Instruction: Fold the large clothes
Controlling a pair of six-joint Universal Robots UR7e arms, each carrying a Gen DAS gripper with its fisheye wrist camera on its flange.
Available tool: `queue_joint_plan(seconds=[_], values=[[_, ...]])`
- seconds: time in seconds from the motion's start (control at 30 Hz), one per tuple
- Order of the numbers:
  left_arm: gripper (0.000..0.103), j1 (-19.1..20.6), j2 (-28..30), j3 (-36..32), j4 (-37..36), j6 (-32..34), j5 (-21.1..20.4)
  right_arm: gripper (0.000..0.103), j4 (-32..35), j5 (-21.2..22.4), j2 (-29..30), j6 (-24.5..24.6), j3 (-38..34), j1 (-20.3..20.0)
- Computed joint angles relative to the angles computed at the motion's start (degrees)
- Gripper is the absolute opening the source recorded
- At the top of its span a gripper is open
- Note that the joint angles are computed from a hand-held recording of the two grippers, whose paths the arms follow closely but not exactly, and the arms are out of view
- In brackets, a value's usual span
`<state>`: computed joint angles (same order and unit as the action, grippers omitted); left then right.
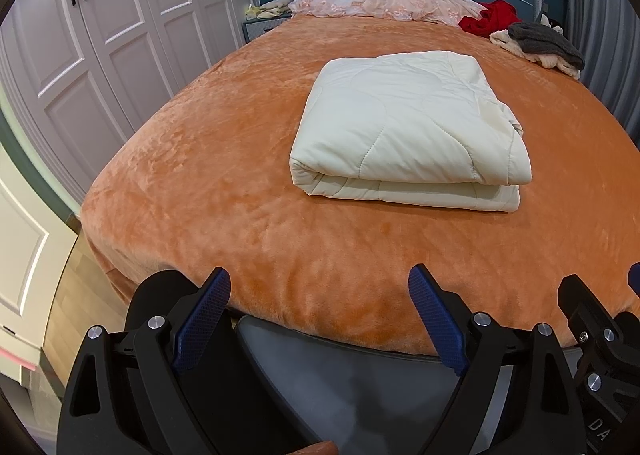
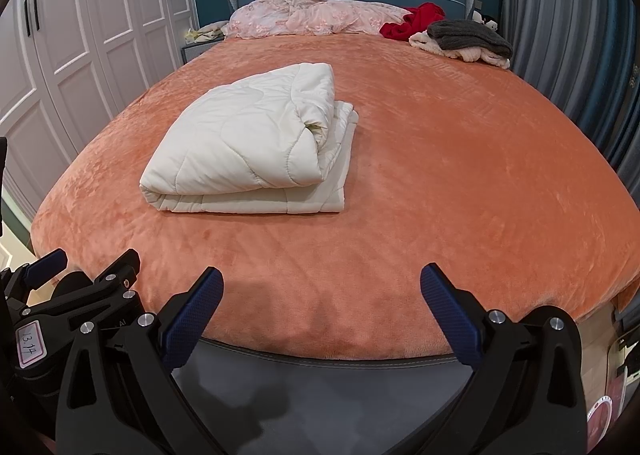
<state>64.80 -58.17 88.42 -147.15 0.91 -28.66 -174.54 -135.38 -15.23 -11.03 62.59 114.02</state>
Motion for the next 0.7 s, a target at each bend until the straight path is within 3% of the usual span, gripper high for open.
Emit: queue_joint_plan(seconds=[0.7], values=[[0.087, -0.05, -0.12, 0.12, -0.05, -0.05, -0.03, 0.096, 0.01, 0.02, -0.02, 0.04, 0.02, 0.0]])
